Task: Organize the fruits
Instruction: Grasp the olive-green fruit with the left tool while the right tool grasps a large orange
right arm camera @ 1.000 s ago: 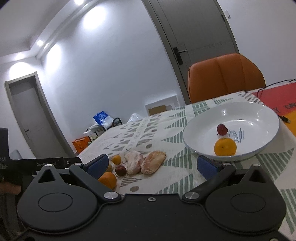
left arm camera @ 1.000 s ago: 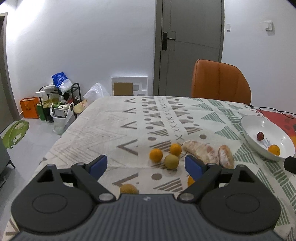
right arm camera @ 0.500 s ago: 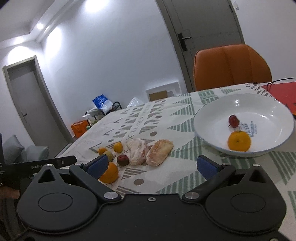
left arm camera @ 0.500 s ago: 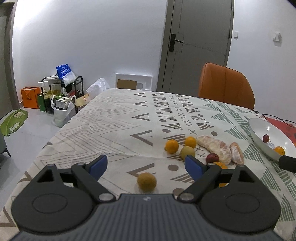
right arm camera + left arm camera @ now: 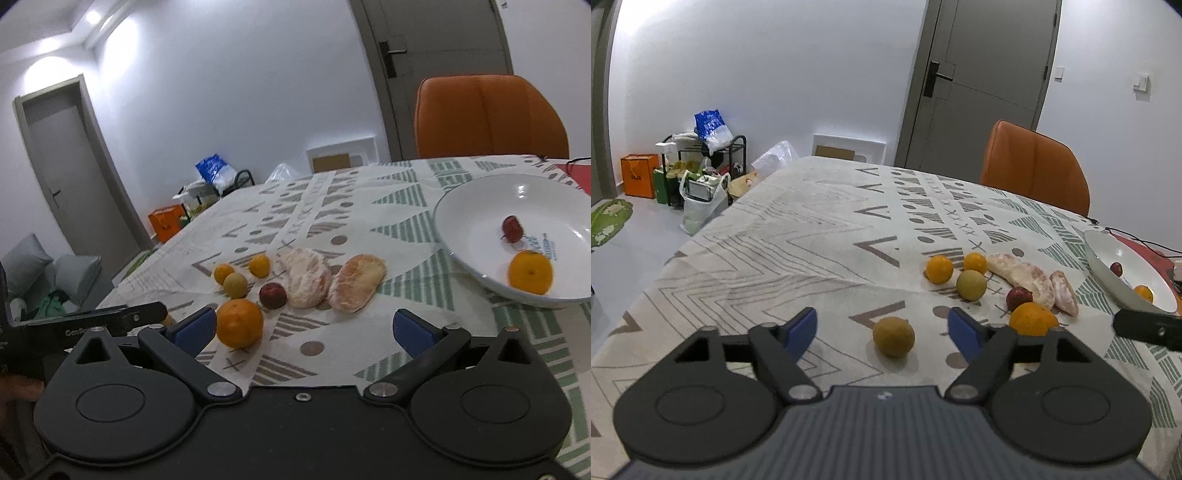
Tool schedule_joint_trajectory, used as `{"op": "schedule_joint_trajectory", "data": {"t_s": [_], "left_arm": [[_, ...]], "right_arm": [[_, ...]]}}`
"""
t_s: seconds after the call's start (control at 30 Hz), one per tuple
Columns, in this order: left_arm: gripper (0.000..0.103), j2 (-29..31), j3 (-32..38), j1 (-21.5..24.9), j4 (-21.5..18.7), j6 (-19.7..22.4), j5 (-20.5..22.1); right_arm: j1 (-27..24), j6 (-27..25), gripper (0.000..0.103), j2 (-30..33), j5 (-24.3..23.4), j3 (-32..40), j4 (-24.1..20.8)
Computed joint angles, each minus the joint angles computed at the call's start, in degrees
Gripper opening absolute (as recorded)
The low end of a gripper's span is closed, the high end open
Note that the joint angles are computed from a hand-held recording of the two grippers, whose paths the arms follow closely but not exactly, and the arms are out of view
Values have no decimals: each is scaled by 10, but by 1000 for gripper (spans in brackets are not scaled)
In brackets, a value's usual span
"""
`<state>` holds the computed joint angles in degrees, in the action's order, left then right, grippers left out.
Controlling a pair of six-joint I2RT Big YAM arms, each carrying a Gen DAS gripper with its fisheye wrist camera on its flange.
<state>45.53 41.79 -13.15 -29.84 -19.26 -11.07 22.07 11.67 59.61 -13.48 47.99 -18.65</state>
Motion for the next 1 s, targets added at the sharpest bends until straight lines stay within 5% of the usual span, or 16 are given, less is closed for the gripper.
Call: {"op": "schedule_joint_trajectory", "data": {"t_s": [0.33, 0.7, 0.9, 1.0], "left_arm": [[26, 11, -2, 13, -4, -5, 27], [25, 11, -4, 12, 4, -4, 28], [25, 5, -4, 10, -1, -6, 20], [25, -7, -3, 10, -12, -12, 13]], "right_arm": [[32, -39, 103, 38, 9, 34, -26], [59, -77, 95, 72, 18, 57, -32], [71, -86, 74, 94, 16, 66, -29], [79, -82, 47, 98, 40, 65, -23]]}}
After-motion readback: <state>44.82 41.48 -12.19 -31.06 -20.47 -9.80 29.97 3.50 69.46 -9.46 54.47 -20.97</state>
